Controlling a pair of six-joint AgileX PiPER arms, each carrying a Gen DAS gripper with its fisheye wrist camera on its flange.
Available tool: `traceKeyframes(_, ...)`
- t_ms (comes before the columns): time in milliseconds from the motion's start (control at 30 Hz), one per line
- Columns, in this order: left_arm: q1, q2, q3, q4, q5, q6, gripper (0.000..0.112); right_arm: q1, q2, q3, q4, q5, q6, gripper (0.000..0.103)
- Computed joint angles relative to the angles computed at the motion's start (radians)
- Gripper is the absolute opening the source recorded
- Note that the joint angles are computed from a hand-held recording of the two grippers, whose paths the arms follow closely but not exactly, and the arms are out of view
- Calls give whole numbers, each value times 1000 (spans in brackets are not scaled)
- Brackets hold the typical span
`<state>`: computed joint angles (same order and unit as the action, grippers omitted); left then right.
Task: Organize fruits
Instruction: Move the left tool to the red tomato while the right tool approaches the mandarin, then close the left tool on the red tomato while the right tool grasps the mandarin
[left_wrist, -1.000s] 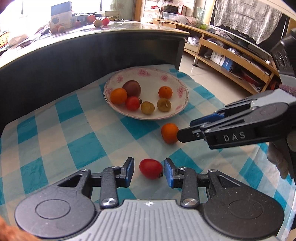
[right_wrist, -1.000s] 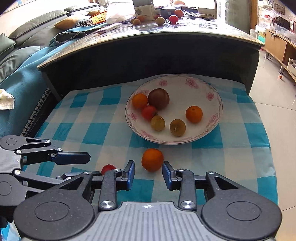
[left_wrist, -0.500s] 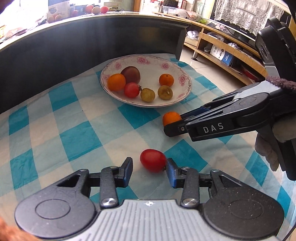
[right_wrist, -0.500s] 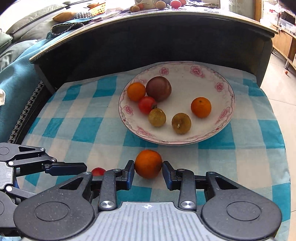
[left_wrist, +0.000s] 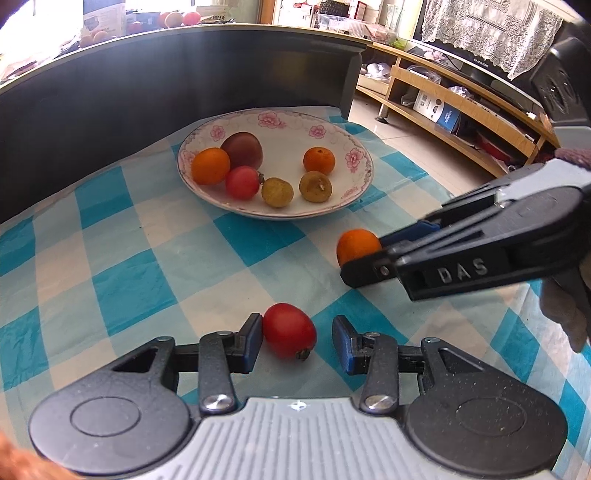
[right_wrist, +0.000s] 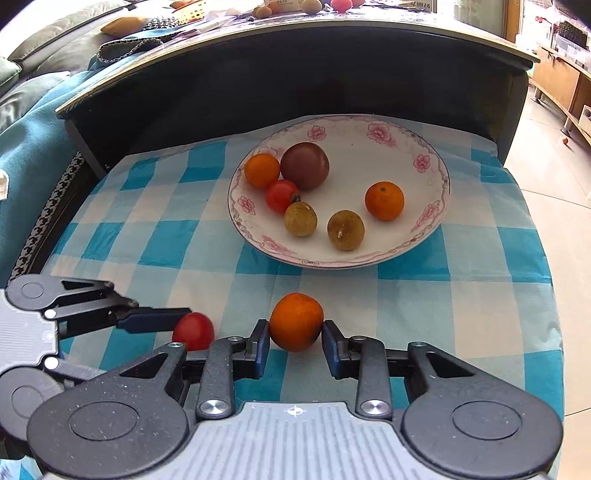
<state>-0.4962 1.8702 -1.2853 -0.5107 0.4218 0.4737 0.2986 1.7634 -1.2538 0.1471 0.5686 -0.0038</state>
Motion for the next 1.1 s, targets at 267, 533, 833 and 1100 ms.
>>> traceKeyframes(267,8,-23,39,-5,-16,-1,39,-5,-30,14,-20,70,-9,27)
traceKeyframes(533,17,-103,95,46,80,10,39,16,-98,74,-5,100,-49,27)
traceKeyframes(833,11,-120,119,79,86,23,40,47,-125,127,14,86,-94,28)
traceKeyframes(1100,7,-95,79,87,103,13,45,35,-113,119,48,82,-121,30)
